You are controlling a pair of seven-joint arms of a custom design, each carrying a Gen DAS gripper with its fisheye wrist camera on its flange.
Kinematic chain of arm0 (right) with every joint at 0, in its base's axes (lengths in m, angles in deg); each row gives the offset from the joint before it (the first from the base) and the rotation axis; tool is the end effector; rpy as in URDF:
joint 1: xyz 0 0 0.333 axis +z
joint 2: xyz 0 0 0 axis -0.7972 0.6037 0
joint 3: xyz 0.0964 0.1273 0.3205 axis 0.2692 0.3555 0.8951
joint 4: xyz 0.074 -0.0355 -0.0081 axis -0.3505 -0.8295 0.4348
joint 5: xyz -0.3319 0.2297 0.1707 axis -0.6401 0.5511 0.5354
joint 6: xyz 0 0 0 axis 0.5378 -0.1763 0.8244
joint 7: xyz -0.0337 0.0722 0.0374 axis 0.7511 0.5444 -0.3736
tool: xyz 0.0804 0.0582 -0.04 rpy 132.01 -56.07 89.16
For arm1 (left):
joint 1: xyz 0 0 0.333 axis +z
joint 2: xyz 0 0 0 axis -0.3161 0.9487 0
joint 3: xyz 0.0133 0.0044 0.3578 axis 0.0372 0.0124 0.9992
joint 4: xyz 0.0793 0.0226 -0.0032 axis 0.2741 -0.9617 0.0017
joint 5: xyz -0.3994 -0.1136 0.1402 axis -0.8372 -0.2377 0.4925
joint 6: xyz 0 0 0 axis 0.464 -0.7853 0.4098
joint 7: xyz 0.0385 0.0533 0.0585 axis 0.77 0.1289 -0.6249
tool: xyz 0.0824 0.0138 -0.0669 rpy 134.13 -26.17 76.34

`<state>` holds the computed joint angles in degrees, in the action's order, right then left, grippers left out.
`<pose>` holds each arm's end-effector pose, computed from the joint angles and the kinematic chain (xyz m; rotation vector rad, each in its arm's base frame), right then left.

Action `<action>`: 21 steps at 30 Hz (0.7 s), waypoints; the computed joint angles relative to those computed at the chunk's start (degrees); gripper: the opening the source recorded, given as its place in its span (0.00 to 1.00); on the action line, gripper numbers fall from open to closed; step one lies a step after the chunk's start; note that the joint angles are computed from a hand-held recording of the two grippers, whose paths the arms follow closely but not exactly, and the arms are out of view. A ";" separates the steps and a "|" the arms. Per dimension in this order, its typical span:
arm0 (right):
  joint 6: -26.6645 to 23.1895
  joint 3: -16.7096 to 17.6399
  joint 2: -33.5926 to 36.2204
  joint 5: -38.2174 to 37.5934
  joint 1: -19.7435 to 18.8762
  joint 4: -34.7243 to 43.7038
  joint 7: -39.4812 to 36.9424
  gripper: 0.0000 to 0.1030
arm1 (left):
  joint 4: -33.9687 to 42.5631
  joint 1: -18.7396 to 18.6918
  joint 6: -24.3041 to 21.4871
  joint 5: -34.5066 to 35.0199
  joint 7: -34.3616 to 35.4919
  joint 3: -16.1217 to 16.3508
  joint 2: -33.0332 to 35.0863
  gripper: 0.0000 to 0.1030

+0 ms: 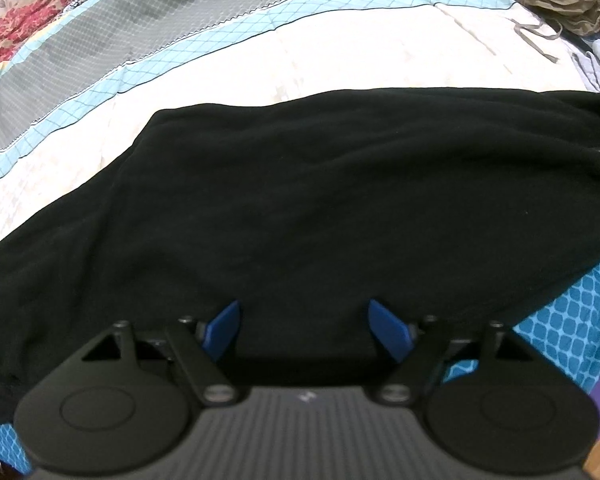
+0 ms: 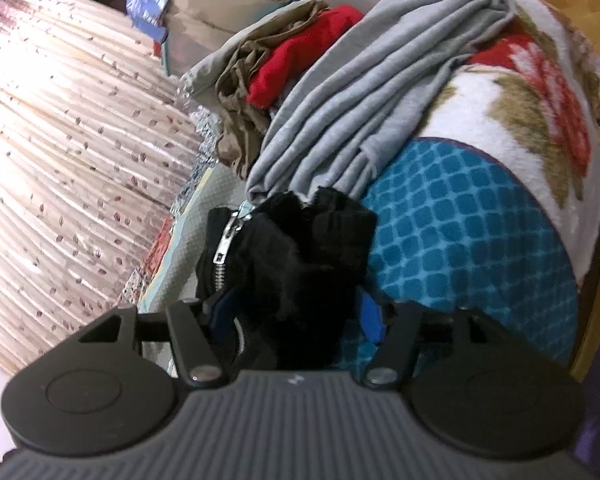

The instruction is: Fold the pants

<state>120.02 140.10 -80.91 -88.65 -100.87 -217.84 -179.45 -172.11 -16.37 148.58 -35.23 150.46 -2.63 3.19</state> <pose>0.4068 0.1610 0.4408 -0.1832 1.9663 -0.5627 0.6635 -0.0348 0.5126 -1.2951 2.4924 -0.4123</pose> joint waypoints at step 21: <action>-8.09 0.16 -5.01 -5.70 3.42 -0.51 10.25 0.62 | -0.49 0.12 0.46 -1.04 0.72 -0.02 0.23 0.74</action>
